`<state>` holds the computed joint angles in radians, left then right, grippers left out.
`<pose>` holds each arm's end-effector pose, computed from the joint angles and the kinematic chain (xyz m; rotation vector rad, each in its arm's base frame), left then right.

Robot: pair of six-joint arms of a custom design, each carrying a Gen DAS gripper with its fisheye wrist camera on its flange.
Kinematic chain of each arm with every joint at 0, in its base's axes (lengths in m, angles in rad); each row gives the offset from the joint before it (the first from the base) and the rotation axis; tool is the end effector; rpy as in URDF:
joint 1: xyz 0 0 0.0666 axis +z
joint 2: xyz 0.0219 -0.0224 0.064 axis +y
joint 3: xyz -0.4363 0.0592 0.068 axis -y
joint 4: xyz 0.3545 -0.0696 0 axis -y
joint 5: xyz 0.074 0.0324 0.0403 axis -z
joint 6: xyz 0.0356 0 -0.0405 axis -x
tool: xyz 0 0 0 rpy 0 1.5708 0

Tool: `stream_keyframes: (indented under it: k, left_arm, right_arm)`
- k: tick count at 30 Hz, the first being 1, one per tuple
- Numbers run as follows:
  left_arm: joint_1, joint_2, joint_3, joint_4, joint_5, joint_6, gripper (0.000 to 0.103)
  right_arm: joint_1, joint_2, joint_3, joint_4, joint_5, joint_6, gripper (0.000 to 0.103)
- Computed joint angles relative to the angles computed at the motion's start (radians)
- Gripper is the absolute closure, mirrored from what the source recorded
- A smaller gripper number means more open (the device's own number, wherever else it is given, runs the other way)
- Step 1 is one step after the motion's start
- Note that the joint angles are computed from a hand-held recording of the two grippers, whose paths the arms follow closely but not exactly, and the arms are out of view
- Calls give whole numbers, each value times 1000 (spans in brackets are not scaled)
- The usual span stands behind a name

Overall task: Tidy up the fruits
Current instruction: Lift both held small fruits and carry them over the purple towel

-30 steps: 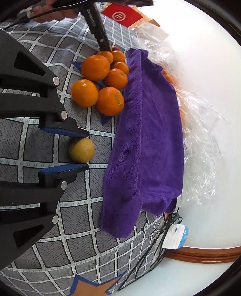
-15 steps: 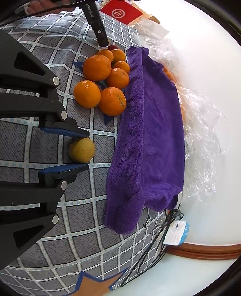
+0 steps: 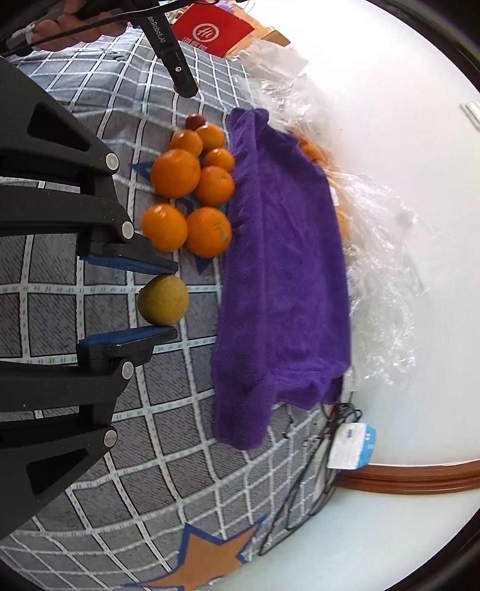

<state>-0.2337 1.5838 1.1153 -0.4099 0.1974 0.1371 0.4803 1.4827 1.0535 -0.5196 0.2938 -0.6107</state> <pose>0.4664 -0.1186 0.3219 0.2071 2.4595 -0.4041 0.3920 0.1921 0.3357 0.2772 2.4491 0.0992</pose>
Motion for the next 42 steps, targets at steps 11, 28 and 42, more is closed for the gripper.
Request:
stream_keyframes:
  k: [11, 28, 42]
  left_arm:
    - [-21, -39, 58, -42, -15, -6, 79]
    - [-60, -14, 191, -57, -9, -16, 79]
    - [-61, 113, 355, -107, -31, -29, 79]
  right_arm:
    - [10, -45, 49, -49, 50, -7, 75]
    - [-50, -48, 140, -75, 61, 45, 75]
    - [-127, 61, 230, -19, 27, 121, 75]
